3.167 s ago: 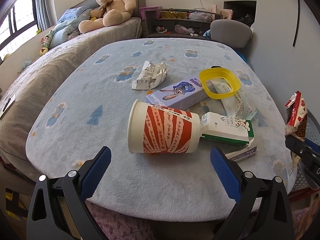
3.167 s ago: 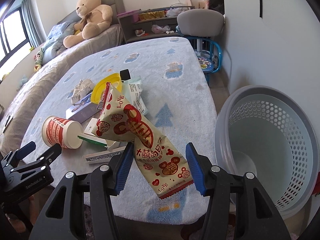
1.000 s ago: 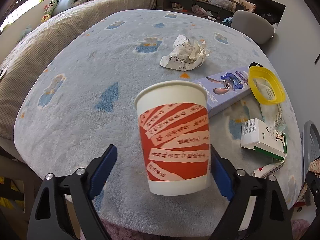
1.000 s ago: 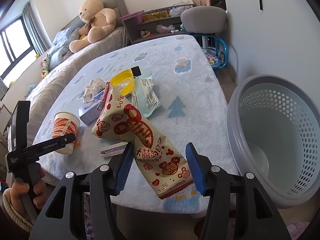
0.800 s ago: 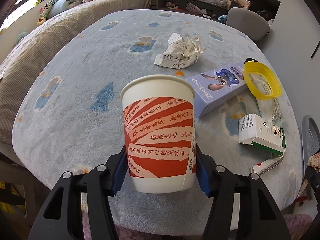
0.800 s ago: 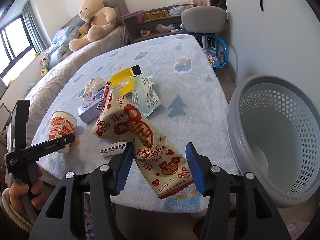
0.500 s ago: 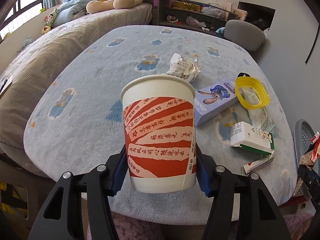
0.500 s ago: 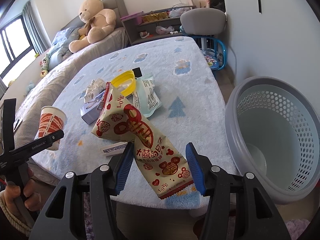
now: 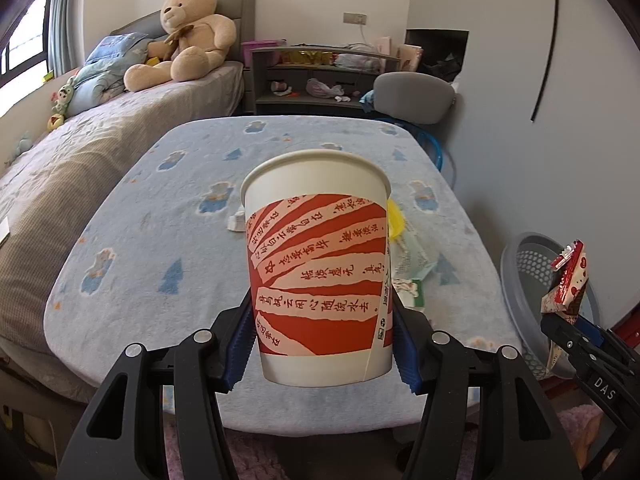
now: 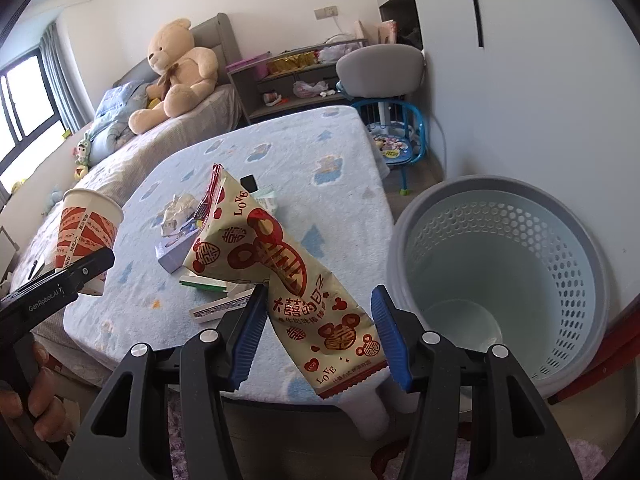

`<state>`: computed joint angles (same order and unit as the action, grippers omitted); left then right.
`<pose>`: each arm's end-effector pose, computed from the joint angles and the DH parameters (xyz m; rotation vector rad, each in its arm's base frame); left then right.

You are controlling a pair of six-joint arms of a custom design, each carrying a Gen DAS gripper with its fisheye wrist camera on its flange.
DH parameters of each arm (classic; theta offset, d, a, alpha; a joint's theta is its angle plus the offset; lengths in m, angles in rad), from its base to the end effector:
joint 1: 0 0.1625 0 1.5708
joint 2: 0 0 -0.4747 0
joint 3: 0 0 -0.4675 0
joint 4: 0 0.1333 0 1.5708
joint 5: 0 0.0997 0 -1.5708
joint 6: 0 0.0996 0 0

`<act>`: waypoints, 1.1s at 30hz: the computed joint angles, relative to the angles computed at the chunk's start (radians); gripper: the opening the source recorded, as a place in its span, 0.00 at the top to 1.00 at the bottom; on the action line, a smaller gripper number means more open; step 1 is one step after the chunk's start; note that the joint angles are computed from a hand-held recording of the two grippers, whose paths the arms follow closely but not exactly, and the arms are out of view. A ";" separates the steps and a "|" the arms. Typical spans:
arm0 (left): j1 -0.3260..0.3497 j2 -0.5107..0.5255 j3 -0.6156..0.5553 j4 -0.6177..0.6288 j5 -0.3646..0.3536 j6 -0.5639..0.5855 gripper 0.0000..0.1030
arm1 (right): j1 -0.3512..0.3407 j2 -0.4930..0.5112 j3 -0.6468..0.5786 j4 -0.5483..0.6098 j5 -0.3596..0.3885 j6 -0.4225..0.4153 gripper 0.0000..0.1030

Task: Collect trash
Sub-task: 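Carry cup and wrapper over the grey basket and open both grippers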

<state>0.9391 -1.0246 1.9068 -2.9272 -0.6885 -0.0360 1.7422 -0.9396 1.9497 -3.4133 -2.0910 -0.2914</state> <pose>-0.2208 -0.6578 0.1964 0.4254 2.2830 -0.8838 0.1951 -0.6358 0.1654 0.2752 -2.3971 1.0191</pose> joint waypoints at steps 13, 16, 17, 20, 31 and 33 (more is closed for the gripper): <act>-0.064 0.139 -0.072 0.011 -0.145 0.086 0.45 | -0.072 -0.111 0.080 -0.104 -0.070 -0.021 0.49; -0.071 0.168 -0.089 0.010 -0.168 0.107 0.45 | -0.097 -0.130 0.092 -0.116 -0.078 -0.010 0.49; -0.074 0.180 -0.098 0.010 -0.174 0.113 0.44 | -0.103 -0.134 0.095 -0.122 -0.083 -0.008 0.49; -0.078 0.214 -0.125 0.026 -0.202 0.129 0.44 | -0.120 -0.142 0.105 -0.139 -0.096 -0.007 0.49; -0.071 0.334 -0.249 0.101 -0.269 0.160 0.44 | -0.170 -0.150 0.071 -0.132 -0.088 -0.010 0.49; -0.071 0.351 -0.266 0.101 -0.274 0.165 0.44 | -0.177 -0.149 0.060 -0.130 -0.080 -0.016 0.49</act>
